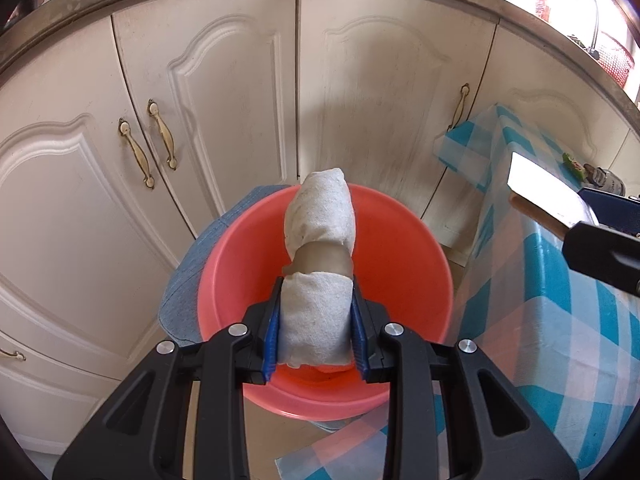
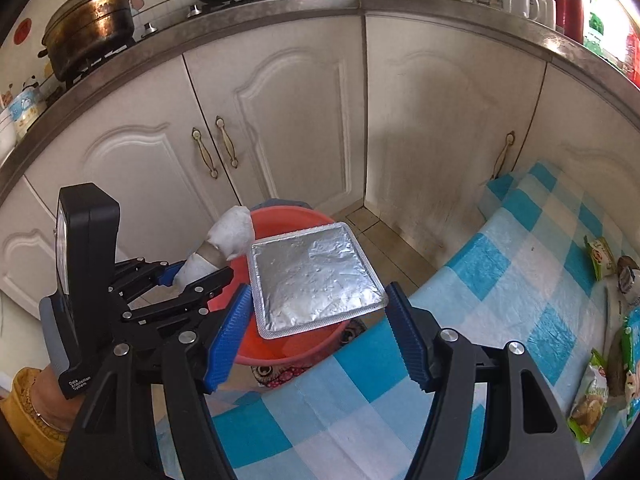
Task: Collect trash
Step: 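Open both grippers to drop tissue and foil tray into the bucket, then move both tools back toward the remaining trash on the table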
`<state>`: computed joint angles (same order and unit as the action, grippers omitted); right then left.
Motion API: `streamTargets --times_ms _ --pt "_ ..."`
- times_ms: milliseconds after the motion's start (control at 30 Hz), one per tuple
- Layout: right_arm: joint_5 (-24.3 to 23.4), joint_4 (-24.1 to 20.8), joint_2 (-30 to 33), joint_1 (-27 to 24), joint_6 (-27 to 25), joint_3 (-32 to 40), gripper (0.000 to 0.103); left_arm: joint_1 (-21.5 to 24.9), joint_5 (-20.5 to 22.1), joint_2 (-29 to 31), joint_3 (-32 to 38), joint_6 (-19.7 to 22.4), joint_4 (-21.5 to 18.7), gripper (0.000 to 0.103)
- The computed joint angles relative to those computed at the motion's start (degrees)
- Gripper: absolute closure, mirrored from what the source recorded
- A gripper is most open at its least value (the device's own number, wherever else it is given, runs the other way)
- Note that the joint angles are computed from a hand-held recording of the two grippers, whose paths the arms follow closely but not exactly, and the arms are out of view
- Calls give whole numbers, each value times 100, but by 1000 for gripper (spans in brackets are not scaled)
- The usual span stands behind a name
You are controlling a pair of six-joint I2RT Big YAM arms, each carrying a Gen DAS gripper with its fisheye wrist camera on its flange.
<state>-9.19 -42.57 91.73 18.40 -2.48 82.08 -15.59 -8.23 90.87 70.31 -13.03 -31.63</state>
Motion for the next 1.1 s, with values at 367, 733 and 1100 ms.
streamTargets --times_ms 367,733,1100 --pt "244 -172 460 237 -132 223 35 76 -47 153 -46 -49 -106 72" --pt "420 9 383 263 105 28 18 36 -278 190 -110 -59 -94 33" --pt "158 685 -556 -287 1005 -804 13 -222 -866 -3 -6 122 -152 14"
